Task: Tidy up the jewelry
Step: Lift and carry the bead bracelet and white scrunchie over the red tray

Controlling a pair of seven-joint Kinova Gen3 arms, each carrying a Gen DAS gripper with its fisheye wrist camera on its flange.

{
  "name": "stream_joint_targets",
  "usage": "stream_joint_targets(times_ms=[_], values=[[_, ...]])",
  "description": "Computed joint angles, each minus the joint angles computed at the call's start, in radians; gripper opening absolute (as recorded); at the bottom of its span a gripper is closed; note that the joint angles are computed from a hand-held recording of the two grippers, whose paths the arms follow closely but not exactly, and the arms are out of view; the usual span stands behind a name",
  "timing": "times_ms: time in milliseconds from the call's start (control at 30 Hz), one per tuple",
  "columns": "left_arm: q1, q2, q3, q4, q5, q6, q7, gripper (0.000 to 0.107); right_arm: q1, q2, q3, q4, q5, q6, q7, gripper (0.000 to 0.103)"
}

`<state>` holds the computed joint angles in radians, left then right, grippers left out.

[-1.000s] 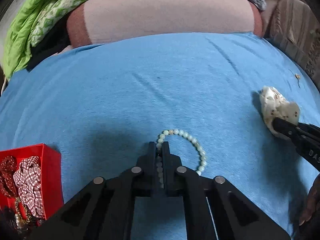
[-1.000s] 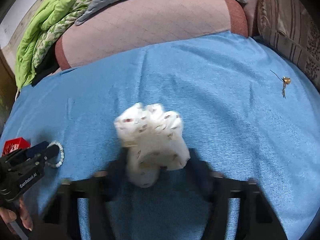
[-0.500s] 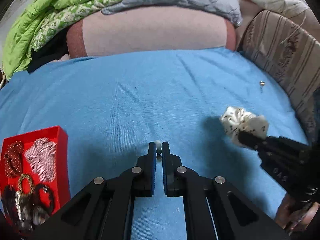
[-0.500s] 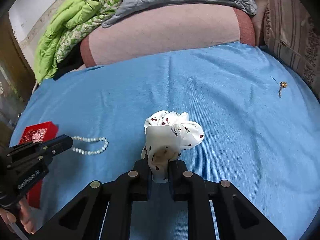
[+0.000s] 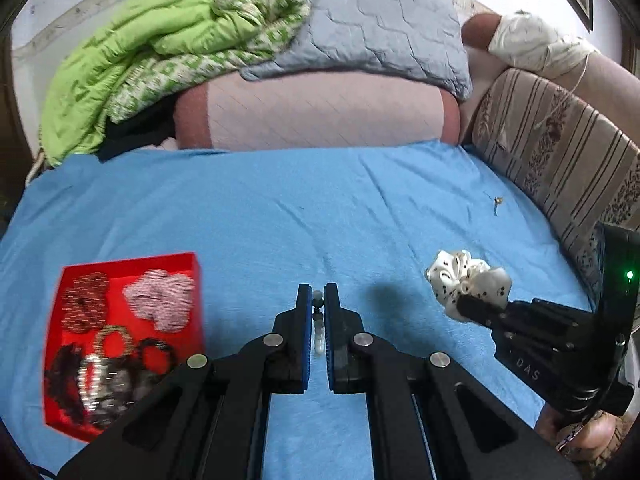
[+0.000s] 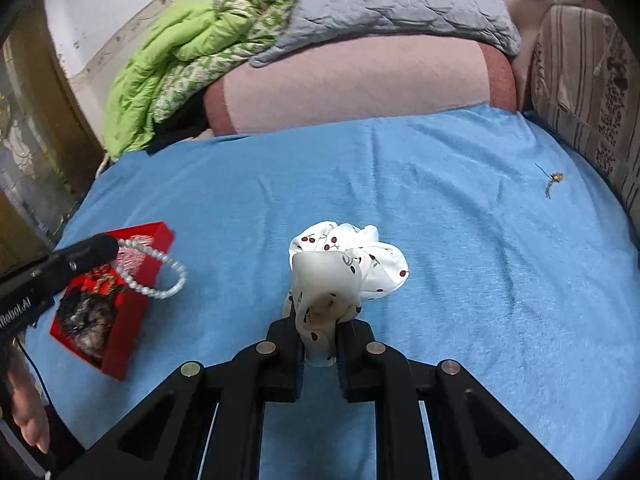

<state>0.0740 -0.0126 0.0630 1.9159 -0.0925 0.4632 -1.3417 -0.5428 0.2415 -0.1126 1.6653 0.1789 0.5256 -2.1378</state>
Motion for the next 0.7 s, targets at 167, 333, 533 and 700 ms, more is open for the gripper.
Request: stream_joint_targets(times_ms=[167,333,533,700], values=[[-0.048,-0.063,-0.054,0.007,0.078,0.050,-0.109,0.005,-0.035,0.004,-0.031,-0.042,-0.005,0.014,0.019,0.014],[-0.114,-0.079,-0.090,0.005,0.092,0.072,-0.169,0.005,-0.065,0.046,-0.072,-0.122,-0.048,0.030,0.092,0.014],[-0.188,-0.041,-0.171,-0.017,0.266,0.097,-0.364,0.005,-0.105,0.132,-0.109,-0.243,-0.125,0.059,0.199,0.014],[-0.276,0.038,-0.186,-0.044,0.382,0.112,-0.490,0.005,-0.147,0.224,-0.121,-0.348,-0.179,0.104,0.277,0.014]])
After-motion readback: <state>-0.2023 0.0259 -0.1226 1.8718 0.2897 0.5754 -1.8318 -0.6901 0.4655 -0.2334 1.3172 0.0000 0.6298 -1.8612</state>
